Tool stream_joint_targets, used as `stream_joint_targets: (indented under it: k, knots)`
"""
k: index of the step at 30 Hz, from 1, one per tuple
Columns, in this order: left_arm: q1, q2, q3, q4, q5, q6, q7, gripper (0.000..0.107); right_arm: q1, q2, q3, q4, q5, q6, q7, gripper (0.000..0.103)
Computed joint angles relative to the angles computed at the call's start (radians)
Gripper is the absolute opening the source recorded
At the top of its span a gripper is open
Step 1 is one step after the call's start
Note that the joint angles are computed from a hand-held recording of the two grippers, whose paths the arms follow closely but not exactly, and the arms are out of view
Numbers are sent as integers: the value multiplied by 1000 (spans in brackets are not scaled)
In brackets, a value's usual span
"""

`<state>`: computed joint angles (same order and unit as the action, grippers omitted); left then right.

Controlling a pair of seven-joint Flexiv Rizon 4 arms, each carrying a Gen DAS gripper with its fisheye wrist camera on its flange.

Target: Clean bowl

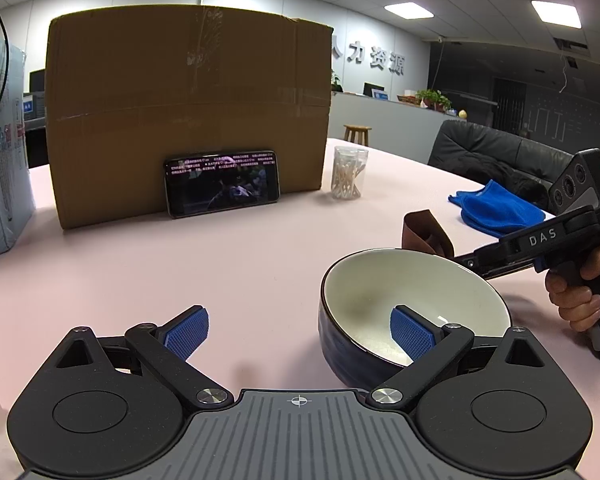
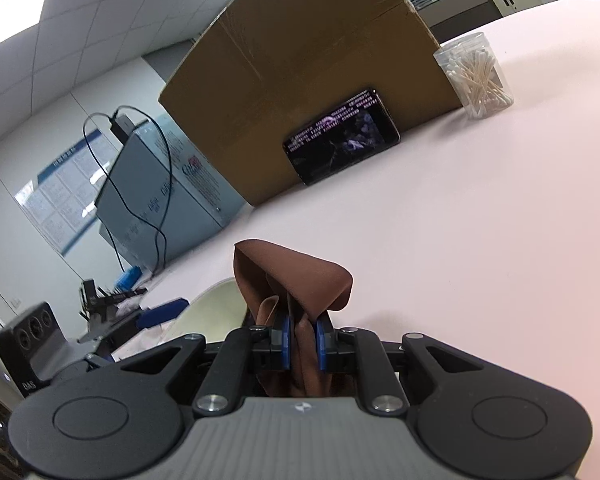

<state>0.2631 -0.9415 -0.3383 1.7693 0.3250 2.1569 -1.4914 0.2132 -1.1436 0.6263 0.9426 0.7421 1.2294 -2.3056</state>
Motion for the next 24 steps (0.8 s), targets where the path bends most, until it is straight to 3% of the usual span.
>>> stream_joint_targets:
  k: [8,24]
  knots:
    - [-1,-1,1,-1,1,-1,0,99,-59,-14,97,1,89,16,-175,15]
    - [4,-3,-9,-8,4,-19,16,99,-13,0,-3,-26,129,-34,-129,15]
